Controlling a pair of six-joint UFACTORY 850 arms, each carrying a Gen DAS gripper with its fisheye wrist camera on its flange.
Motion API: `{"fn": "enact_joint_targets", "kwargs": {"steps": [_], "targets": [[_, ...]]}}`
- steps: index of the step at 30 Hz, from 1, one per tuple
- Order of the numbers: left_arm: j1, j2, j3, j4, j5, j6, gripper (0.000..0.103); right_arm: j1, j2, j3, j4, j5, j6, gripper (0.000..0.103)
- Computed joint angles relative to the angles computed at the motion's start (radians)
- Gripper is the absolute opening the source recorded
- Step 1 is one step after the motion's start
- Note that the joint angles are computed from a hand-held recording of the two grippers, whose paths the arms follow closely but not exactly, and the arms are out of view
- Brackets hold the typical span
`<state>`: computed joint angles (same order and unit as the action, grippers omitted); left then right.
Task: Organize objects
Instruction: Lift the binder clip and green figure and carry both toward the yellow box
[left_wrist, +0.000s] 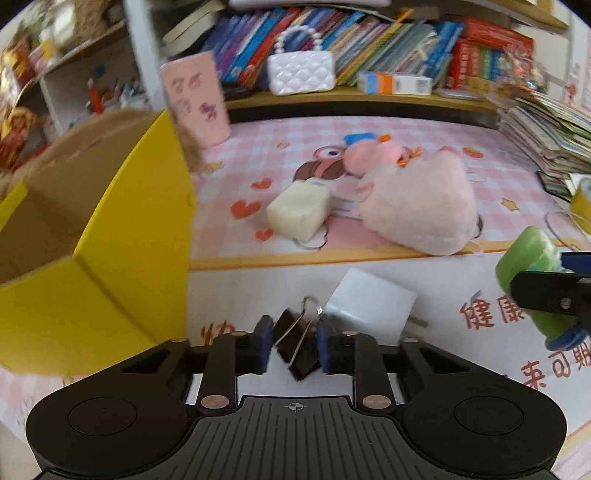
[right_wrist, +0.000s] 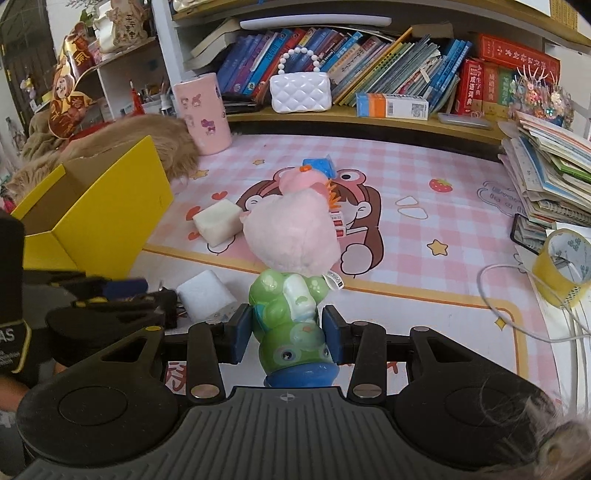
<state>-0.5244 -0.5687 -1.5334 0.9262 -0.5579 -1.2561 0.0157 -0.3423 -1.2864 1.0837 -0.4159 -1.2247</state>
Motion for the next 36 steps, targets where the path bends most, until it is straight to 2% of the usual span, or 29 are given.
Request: {"fn": "enact_joint_targets", "kwargs": {"steps": [12,16,19,24,28,36], "targets": [[0.002,-0.024,-0.008,0.102,0.005,-0.039,0.024,0.009,0.014,0.016,-0.042,0.002,0.044,0.038],[0.010,-0.018,0.009,0.136,0.033,-0.061,0.014,0.016,0.026,0.028,-0.078,0.014,0.098,0.038],[0.019,0.017,0.045,0.149,0.073,-0.103,0.007,0.023,0.045,0.050,-0.064,0.040,0.099,0.038],[0.025,0.105,0.138,0.240,0.145,-0.228,0.007,0.035,0.066,0.077,-0.090,0.055,0.175,0.038],[0.037,0.157,0.193,0.252,0.197,-0.260,0.007,0.057,0.085,0.102,-0.133,0.074,0.247,0.038],[0.062,0.305,0.341,0.370,0.299,-0.386,0.007,0.130,0.128,0.149,-0.209,0.102,0.377,0.038]]}}
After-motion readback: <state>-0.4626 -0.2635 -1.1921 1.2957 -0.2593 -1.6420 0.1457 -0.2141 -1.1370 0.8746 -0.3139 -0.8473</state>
